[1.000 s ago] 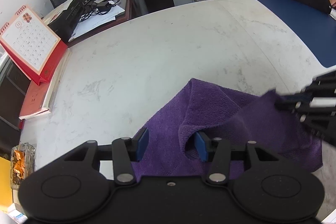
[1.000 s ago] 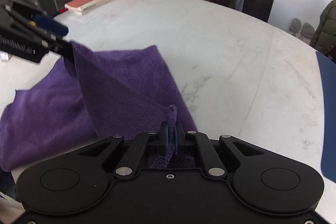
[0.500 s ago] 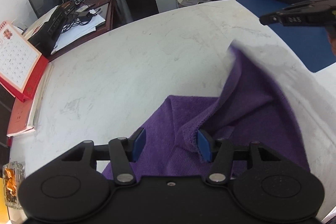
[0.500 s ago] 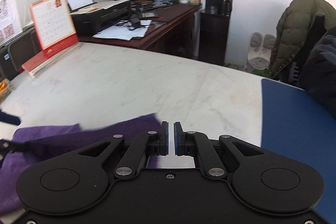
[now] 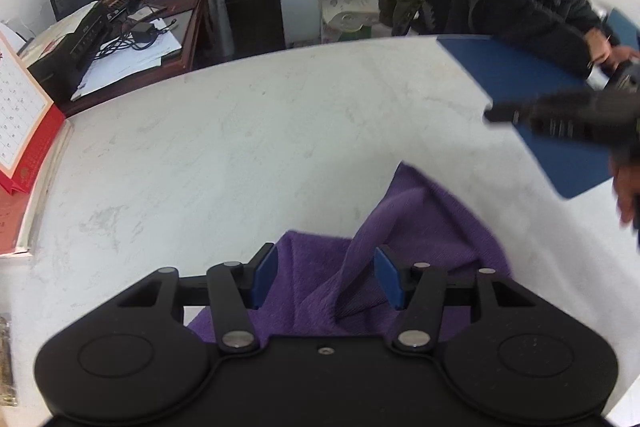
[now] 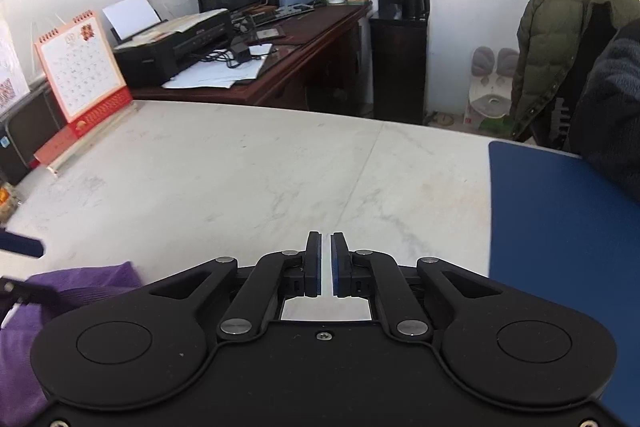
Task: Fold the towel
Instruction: 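Grasp the towel edge with the right gripper while the left gripper regrasps, then move the left gripper to the towel edge and close on it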
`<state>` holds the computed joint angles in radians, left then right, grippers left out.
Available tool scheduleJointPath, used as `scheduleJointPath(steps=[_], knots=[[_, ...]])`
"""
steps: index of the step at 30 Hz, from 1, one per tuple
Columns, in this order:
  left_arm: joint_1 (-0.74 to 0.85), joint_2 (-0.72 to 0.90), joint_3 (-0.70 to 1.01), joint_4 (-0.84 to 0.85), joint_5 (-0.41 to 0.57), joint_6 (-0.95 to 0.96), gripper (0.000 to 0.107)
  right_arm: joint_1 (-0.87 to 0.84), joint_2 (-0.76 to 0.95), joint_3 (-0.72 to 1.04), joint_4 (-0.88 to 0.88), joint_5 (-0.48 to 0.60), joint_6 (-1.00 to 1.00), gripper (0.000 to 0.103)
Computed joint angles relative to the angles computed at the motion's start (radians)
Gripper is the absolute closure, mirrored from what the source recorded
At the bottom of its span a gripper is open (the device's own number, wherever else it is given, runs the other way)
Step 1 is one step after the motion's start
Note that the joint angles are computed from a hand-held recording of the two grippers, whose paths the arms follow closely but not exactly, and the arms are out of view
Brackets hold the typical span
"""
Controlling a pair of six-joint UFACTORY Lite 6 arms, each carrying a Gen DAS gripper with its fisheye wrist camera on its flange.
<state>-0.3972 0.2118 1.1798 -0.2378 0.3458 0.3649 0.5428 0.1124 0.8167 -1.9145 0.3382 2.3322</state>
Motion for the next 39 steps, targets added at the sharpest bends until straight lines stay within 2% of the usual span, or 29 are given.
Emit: scheduleJointPath(steps=[2, 6, 8, 12, 16, 21, 26, 30, 33, 37, 39], knots=[[0.014, -0.041, -0.009, 0.025, 0.012, -0.023, 0.056, 0.062, -0.025, -0.029, 0.056, 0.014, -0.015, 0.082], [0.075, -0.169, -0.079, 0.073, 0.041, -0.044, 0.056, 0.165, -0.069, -0.09, 0.084, 0.052, 0.053, 0.079], [0.122, -0.248, -0.13, 0.117, 0.061, -0.066, 0.055, 0.219, -0.109, -0.105, 0.172, 0.08, 0.008, 0.073], [0.27, -0.444, -0.266, 0.186, 0.124, -0.087, 0.055, 0.308, -0.171, -0.146, 0.282, 0.114, -0.009, 0.07], [0.431, -0.613, -0.388, 0.146, 0.203, 0.003, 0.055, 0.388, -0.203, -0.168, 0.391, 0.144, -0.041, 0.066], [0.682, -0.815, -0.576, 0.039, 0.309, 0.207, 0.055, 0.498, -0.219, -0.188, 0.529, 0.175, -0.071, 0.066], [0.845, -0.895, -0.719, -0.014, 0.336, 0.319, 0.055, 0.557, -0.177, -0.166, 0.599, 0.173, -0.087, 0.066], [0.856, -0.854, -0.759, -0.068, 0.249, 0.353, 0.055, 0.582, -0.14, -0.127, 0.637, 0.176, -0.123, 0.066], [0.822, -0.779, -0.768, -0.105, 0.117, 0.392, 0.055, 0.604, -0.104, -0.089, 0.645, 0.191, -0.135, 0.066], [0.749, -0.644, -0.759, 0.029, -0.04, 0.286, 0.055, 0.624, -0.094, -0.049, 0.69, 0.222, -0.193, 0.062], [0.738, -0.592, -0.749, 0.068, -0.082, 0.264, 0.055, 0.633, -0.095, -0.032, 0.716, 0.243, -0.225, 0.061]])
